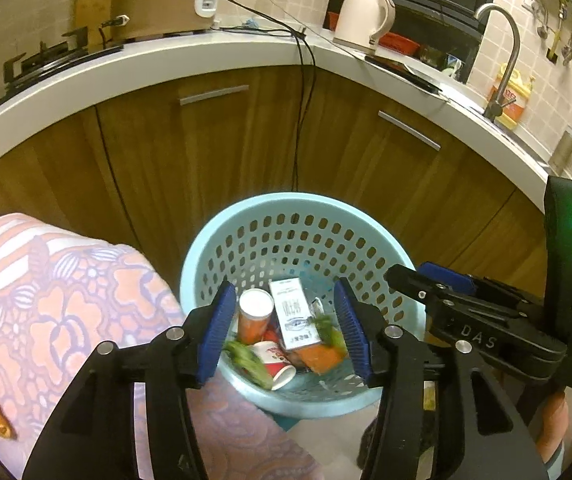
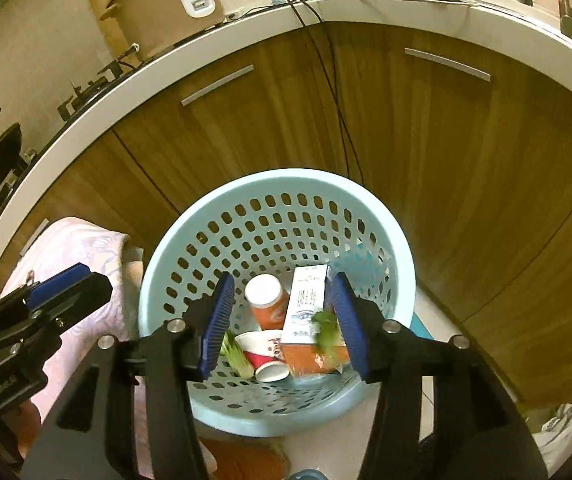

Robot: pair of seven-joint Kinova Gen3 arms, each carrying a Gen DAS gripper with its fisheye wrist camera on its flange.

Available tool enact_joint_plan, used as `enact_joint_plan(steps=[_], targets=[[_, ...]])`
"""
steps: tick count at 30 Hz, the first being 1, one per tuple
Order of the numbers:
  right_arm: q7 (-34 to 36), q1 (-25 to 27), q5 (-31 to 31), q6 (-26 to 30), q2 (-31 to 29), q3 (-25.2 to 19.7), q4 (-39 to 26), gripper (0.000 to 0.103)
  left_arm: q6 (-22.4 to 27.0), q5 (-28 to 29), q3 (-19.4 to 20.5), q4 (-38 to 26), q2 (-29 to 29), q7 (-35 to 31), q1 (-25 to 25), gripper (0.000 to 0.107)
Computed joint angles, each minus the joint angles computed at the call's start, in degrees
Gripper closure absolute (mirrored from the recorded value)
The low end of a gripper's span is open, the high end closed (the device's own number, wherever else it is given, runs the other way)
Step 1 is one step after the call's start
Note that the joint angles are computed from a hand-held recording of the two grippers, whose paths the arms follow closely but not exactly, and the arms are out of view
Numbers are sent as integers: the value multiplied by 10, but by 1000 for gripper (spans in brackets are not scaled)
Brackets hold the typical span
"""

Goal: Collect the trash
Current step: 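Carry both green stalks over the blue basket and release them, then move both open tools back over the table toward the sweet potato and wrapper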

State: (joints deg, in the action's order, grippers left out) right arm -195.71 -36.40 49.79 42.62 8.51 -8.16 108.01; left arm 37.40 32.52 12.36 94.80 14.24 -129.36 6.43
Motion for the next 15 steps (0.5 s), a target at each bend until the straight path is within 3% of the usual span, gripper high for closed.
enact_joint_plan(steps=[15], targets=[[37,-45,24,53,12,-19,-68,56,6,93,-31,43,-62,-71,-48,58]])
